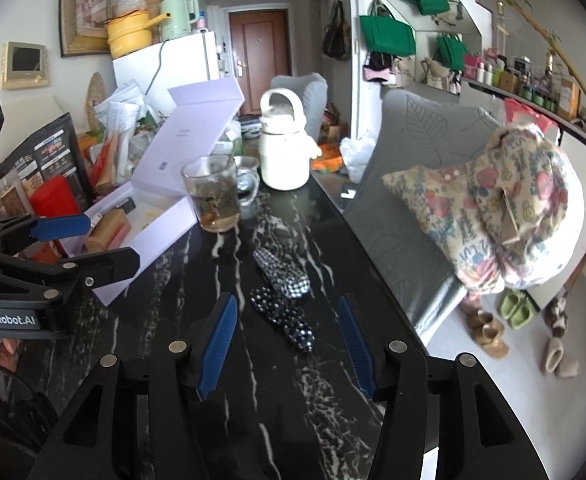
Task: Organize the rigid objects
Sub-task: 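Close right tool on black polka-dot scrunchie while left tool moves to gingham scrunchie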
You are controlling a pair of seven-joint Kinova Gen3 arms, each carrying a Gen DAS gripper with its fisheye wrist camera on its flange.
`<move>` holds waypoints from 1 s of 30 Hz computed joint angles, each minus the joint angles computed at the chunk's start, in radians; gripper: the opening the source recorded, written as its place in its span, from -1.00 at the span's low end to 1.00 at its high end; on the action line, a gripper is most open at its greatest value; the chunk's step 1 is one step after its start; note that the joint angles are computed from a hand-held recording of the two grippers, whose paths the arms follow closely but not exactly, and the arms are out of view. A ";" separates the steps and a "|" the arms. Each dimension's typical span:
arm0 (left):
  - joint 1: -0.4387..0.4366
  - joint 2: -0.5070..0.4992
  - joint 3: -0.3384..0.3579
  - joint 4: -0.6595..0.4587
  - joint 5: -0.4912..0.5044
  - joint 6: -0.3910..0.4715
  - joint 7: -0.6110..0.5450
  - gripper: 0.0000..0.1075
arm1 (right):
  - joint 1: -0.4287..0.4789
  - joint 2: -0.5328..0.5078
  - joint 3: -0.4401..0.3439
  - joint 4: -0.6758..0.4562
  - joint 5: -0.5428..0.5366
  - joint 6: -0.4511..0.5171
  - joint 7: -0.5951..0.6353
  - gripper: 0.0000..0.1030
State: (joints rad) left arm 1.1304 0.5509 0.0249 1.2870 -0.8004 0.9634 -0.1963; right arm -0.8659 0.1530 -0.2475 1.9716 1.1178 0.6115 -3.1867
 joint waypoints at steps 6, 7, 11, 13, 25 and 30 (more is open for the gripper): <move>-0.035 0.005 0.004 0.028 0.035 -0.064 0.000 0.77 | 0.020 0.032 0.026 0.019 0.006 -0.069 -0.033 0.33; -0.040 0.008 0.003 0.029 0.041 -0.067 -0.003 0.77 | 0.020 0.038 0.031 0.019 0.008 -0.076 -0.037 0.35; -0.058 0.018 0.000 0.032 0.063 -0.077 -0.031 0.77 | 0.028 0.079 0.055 0.008 -0.006 -0.124 -0.017 0.41; -0.071 0.027 0.003 0.028 0.081 -0.075 -0.059 0.77 | 0.032 0.100 0.070 -0.004 -0.036 -0.151 0.018 0.41; -0.177 0.057 0.007 0.044 0.256 -0.179 -0.160 0.77 | 0.070 0.221 0.132 -0.088 -0.271 -0.262 0.312 0.41; -0.189 0.077 -0.010 0.016 0.300 -0.169 -0.186 0.77 | 0.087 0.261 0.143 -0.119 -0.357 -0.296 0.438 0.27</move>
